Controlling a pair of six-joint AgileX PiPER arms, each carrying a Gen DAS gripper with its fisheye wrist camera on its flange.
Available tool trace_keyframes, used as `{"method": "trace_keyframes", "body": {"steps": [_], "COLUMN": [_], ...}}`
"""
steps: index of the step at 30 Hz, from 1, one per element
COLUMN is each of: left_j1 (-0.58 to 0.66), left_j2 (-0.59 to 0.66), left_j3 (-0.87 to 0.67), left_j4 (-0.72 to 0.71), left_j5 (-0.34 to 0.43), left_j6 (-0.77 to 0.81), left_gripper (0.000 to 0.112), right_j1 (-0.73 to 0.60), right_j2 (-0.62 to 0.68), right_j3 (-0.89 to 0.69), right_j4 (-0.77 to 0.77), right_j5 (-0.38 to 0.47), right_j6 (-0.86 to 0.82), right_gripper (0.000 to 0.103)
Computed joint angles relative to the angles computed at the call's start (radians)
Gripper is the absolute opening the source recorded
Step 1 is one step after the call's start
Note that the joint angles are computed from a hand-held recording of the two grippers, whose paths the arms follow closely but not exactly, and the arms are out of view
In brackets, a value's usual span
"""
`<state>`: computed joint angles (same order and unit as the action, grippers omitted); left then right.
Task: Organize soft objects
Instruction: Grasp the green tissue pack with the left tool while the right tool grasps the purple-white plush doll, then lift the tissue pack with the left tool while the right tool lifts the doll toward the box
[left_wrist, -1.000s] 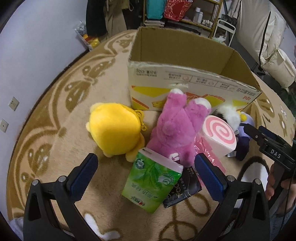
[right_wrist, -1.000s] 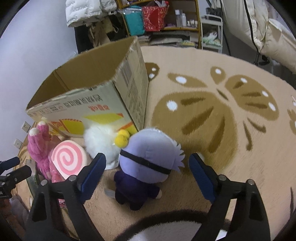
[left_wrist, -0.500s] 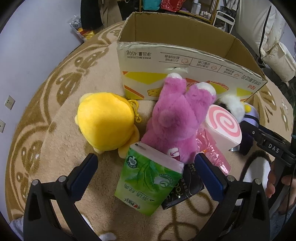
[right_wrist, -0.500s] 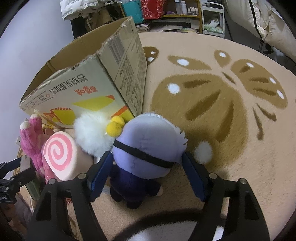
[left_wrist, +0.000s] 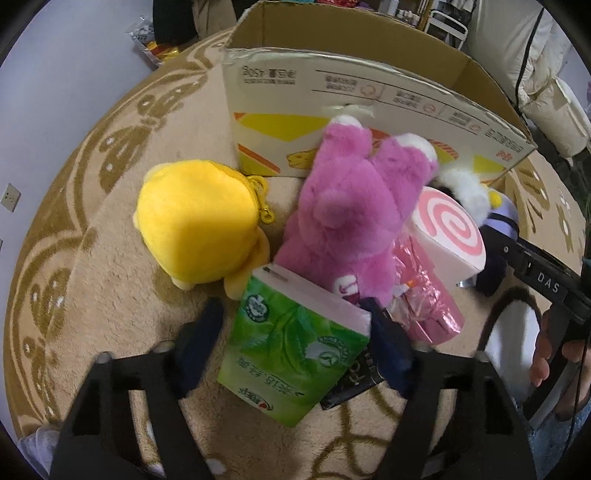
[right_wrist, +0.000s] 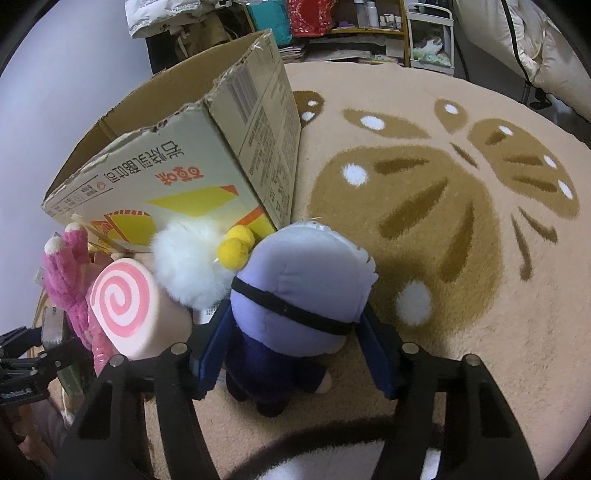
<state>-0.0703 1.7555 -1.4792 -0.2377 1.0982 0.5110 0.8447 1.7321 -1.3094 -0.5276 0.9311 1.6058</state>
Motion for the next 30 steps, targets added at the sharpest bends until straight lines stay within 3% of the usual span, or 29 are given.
{"method": "trace_keyframes", "body": {"steps": [17, 30], "left_j1": [0.014, 0.043], "left_j2": [-0.139, -0.190], "left_j3": [0.090, 0.100], "left_j4": [-0.007, -0.028], "left_j5": [-0.165, -0.236], "left_j6": [0.021, 0.017], "left_gripper": [0.059, 0.059], "right_j1": [0.074, 0.156], "right_j2": [-0.046, -0.061], "right_j3": [-0.013, -0.052], "right_j4": [-0.094, -0.219], "right_j5": [0.088, 0.178], "right_j6": [0.101, 0.165], "right_gripper": [0.067, 0.067]}}
